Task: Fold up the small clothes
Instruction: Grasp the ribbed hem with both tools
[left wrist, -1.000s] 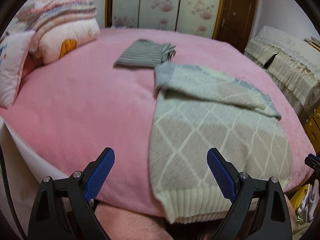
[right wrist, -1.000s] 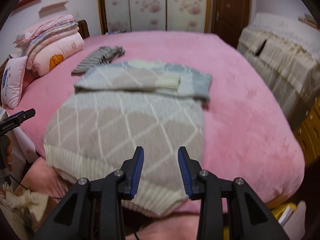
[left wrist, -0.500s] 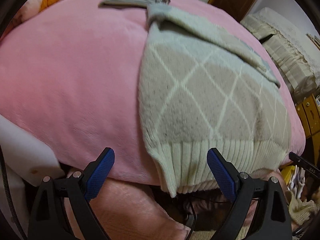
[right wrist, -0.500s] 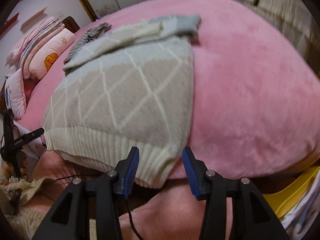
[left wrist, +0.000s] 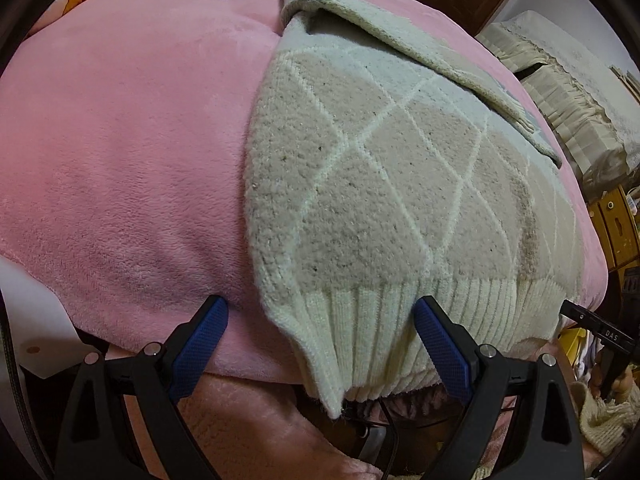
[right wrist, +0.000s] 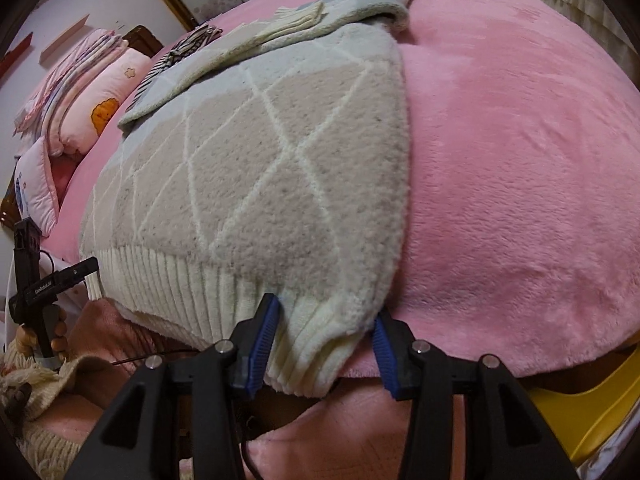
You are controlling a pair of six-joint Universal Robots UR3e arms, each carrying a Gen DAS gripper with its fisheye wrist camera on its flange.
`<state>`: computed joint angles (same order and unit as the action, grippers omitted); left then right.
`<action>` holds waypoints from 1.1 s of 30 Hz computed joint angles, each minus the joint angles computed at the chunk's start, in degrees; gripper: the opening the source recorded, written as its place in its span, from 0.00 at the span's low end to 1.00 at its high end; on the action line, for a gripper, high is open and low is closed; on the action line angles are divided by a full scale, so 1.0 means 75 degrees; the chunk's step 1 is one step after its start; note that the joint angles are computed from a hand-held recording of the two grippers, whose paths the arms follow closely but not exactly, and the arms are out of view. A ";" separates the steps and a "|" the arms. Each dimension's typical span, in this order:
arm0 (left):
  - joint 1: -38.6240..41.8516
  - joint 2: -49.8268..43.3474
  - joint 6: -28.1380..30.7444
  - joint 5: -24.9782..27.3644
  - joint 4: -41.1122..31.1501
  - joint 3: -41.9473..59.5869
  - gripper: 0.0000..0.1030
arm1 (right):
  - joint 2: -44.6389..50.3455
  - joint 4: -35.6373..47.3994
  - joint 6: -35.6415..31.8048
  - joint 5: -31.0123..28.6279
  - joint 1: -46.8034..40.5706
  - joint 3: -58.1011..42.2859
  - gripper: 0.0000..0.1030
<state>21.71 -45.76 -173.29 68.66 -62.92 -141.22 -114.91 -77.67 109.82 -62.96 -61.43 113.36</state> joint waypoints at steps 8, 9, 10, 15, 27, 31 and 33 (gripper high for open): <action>-0.0627 -0.0317 -0.0246 0.0096 0.0270 0.0174 0.83 | -0.0129 0.0367 -0.0426 -0.0052 0.0262 -0.0085 0.20; -0.0708 -0.0425 -0.0252 0.0097 0.0321 0.0207 0.83 | -0.0102 0.0350 -0.0378 -0.0060 0.0279 -0.0081 0.21; -0.0755 -0.0517 -0.0210 0.0025 0.0316 0.0235 0.83 | -0.0048 0.0347 -0.0325 -0.0068 0.0283 -0.0085 0.22; -0.1280 -0.1252 -0.0359 0.0026 0.0733 0.0418 0.83 | -0.0101 0.0263 -0.0257 -0.0074 0.0330 -0.0027 0.22; 0.0737 0.0361 0.0768 -0.1693 -0.1579 -0.0061 0.37 | 0.0143 0.0753 -0.0692 -0.0025 0.0141 -0.0407 0.10; 0.0731 0.0283 0.0651 -0.1806 -0.1433 -0.0144 0.36 | 0.0282 0.0830 -0.0770 -0.0021 0.0105 -0.0494 0.09; 0.0699 0.0156 0.0540 -0.1831 -0.1182 -0.0244 0.37 | 0.0395 0.0816 -0.0767 -0.0059 0.0099 -0.0542 0.10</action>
